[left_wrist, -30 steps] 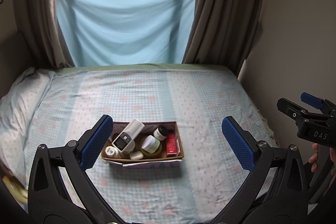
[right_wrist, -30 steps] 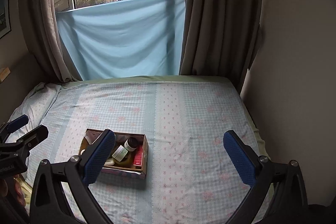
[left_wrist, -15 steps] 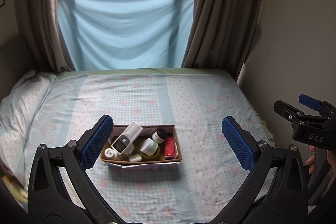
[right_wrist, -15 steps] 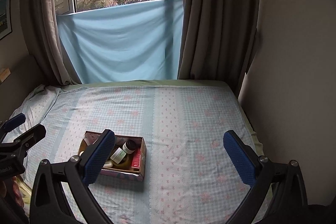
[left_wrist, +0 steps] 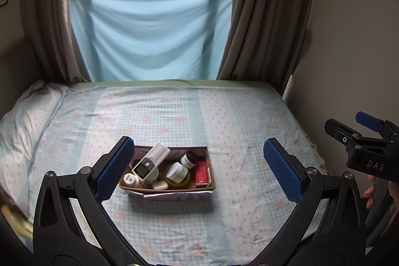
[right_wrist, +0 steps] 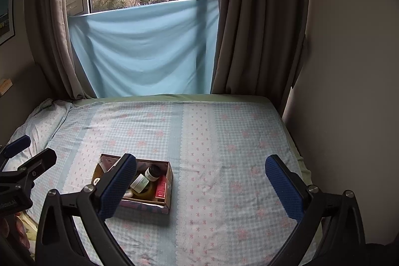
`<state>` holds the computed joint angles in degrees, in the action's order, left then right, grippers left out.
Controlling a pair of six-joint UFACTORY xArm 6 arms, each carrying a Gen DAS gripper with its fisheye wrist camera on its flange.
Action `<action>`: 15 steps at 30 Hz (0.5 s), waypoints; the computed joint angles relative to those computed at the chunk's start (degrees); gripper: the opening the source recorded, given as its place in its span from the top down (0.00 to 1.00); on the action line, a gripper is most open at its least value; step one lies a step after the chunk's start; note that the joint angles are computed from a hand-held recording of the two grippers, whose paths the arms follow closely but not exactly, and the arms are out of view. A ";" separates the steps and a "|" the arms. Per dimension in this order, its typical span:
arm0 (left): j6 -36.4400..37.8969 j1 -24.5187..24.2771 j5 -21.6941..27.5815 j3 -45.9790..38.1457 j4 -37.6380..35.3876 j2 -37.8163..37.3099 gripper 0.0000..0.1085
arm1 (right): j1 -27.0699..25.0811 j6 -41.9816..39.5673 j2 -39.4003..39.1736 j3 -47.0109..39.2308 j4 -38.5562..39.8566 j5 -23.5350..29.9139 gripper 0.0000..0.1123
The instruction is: Organize rigid objects
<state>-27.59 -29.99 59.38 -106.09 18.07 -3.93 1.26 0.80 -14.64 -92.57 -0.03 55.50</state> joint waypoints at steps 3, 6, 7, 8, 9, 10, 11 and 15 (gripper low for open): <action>-0.62 -0.16 -0.37 0.50 0.60 -0.38 0.05 | -0.01 -0.04 -0.01 0.04 -0.01 -0.15 0.08; -1.01 -0.20 -0.80 1.16 0.92 -0.81 0.05 | -0.12 0.00 0.02 -0.01 0.19 -0.19 0.09; -1.09 -0.21 -0.77 1.21 1.02 -0.81 0.05 | -0.19 -0.10 -0.02 0.08 0.26 -0.32 0.09; -1.25 -0.21 -0.81 1.27 1.18 -0.82 0.05 | -0.18 -0.03 -0.04 0.16 0.14 -0.45 0.09; -1.42 -0.24 -0.85 1.24 1.31 -0.76 0.05 | -0.14 -0.08 -0.08 0.27 0.11 -0.55 0.09; -1.46 -0.22 -0.91 1.25 1.28 -0.76 0.05 | -0.17 -0.19 -0.11 0.29 0.28 -0.48 0.09; -1.53 -0.23 -1.01 1.32 1.39 -0.81 0.05 | -0.19 -0.24 -0.10 0.32 0.37 -0.48 0.09; -2.37 -0.70 -1.14 1.18 3.16 -0.74 0.05 | -0.27 -0.26 -0.24 0.40 0.38 -0.39 0.09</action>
